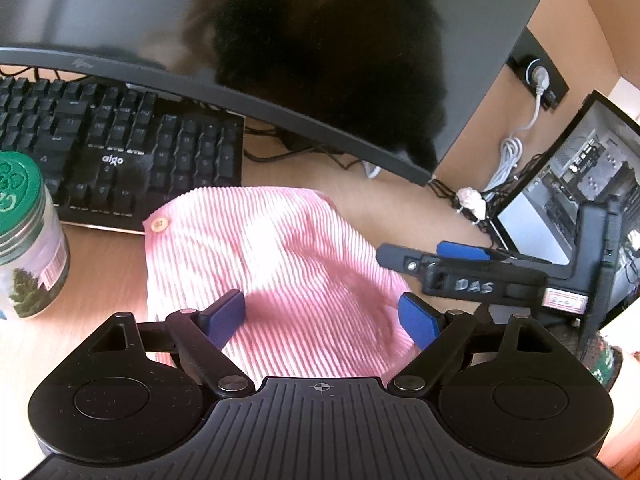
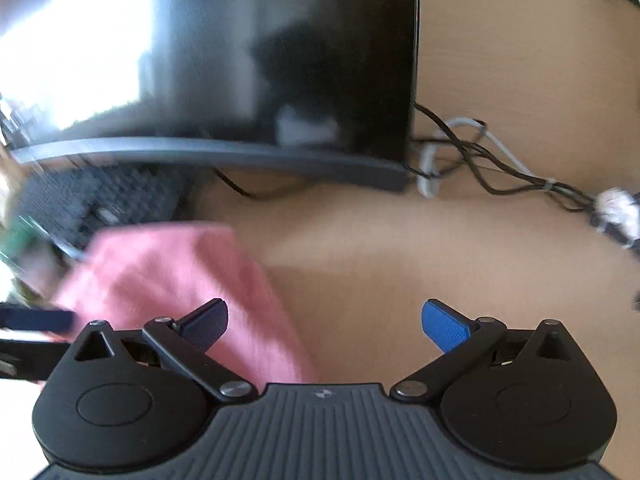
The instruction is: Fold clothes
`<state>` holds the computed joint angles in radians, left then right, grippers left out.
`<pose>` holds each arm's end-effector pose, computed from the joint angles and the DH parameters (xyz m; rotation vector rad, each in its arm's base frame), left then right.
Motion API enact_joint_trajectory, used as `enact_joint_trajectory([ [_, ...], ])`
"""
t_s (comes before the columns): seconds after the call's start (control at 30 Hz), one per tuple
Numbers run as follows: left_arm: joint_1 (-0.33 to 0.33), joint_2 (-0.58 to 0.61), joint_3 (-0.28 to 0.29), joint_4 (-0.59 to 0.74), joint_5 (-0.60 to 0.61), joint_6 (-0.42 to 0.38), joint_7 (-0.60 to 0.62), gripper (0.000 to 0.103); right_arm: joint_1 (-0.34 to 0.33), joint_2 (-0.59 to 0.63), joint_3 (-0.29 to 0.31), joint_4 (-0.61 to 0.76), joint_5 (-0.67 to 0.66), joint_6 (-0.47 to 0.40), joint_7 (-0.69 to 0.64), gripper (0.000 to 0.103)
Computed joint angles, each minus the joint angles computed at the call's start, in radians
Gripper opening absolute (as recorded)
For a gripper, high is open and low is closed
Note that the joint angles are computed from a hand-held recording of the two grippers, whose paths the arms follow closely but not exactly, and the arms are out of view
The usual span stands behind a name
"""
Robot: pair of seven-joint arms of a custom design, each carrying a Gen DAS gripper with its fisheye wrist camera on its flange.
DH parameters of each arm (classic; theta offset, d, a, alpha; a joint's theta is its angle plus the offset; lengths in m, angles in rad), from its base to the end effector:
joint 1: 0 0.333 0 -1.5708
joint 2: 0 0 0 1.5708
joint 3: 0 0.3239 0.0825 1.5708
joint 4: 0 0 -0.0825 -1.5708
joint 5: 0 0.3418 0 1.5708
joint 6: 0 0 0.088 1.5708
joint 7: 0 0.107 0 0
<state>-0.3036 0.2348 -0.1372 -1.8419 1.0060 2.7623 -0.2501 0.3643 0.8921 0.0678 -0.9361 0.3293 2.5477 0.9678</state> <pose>0.5493 -0.2903 0.4935 -2.2326 1.2180 -1.0883 0.7312 0.3042 0.4422 -2.2231 0.9217 -0.4332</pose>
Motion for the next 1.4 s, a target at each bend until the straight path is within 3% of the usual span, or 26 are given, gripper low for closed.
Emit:
enact_joint_trajectory([
  [0.07, 0.002, 0.007, 0.001, 0.006, 0.001, 0.010, 0.005, 0.090, 0.048, -0.017, -0.082, -0.053, -0.061, 0.062, 0.078, 0.103],
  [0.1, 0.004, 0.011, 0.003, 0.009, 0.003, 0.017, 0.007, 0.090, 0.043, -0.044, -0.079, -0.101, -0.059, 0.093, 0.084, 0.103],
  [0.27, 0.006, 0.023, 0.021, 0.007, 0.038, 0.073, -0.025, 0.091, -0.085, -0.237, 0.087, -0.399, 0.102, 0.178, -0.112, 0.103],
  [0.37, 0.013, 0.031, 0.036, 0.003, 0.064, 0.127, -0.055, 0.091, -0.151, -0.313, 0.171, -0.508, 0.244, 0.147, -0.258, 0.103],
  [0.47, 0.016, 0.042, 0.053, 0.004, 0.093, 0.177, -0.090, 0.091, -0.160, -0.344, 0.204, -0.553, 0.329, 0.119, -0.376, 0.103],
  [0.63, 0.006, 0.069, 0.070, 0.031, 0.119, 0.183, -0.141, 0.091, -0.009, -0.305, 0.055, -0.555, 0.167, 0.171, -0.368, 0.103],
  [0.67, 0.002, 0.068, 0.067, 0.034, 0.110, 0.164, -0.138, 0.091, -0.013, -0.301, 0.061, -0.554, 0.173, 0.169, -0.370, 0.103],
  [0.73, -0.016, 0.051, 0.063, 0.034, 0.107, 0.102, -0.146, 0.089, -0.022, -0.295, 0.067, -0.537, 0.181, 0.148, -0.367, 0.103],
  [0.9, -0.067, -0.007, 0.015, 0.011, 0.134, -0.088, -0.255, 0.089, -0.099, -0.292, 0.150, -0.548, 0.288, 0.148, -0.527, 0.103],
  [1.03, -0.106, 0.033, -0.029, 0.058, 0.099, -0.216, -0.297, 0.086, -0.183, -0.319, 0.188, -0.557, 0.418, 0.082, -0.652, 0.103],
  [1.1, -0.126, 0.079, -0.042, 0.117, 0.052, -0.295, -0.244, 0.086, -0.220, -0.321, 0.185, -0.538, 0.477, 0.031, -0.695, 0.103],
  [1.2, -0.166, 0.156, -0.042, 0.216, -0.019, -0.423, -0.184, 0.085, -0.232, -0.290, 0.122, -0.454, 0.475, -0.078, -0.602, 0.103],
  [1.3, -0.234, 0.219, -0.042, 0.363, -0.087, -0.627, -0.086, 0.082, -0.284, -0.273, 0.109, -0.385, 0.488, -0.237, -0.546, 0.103],
  [1.37, -0.308, 0.243, -0.029, 0.447, -0.076, -0.757, -0.109, 0.087, -0.328, -0.286, 0.123, -0.380, 0.532, -0.310, -0.585, 0.103],
  [1.4, -0.354, 0.267, -0.022, 0.507, -0.063, -0.849, -0.111, 0.094, -0.352, -0.308, 0.131, -0.400, 0.565, -0.346, -0.617, 0.103],
])
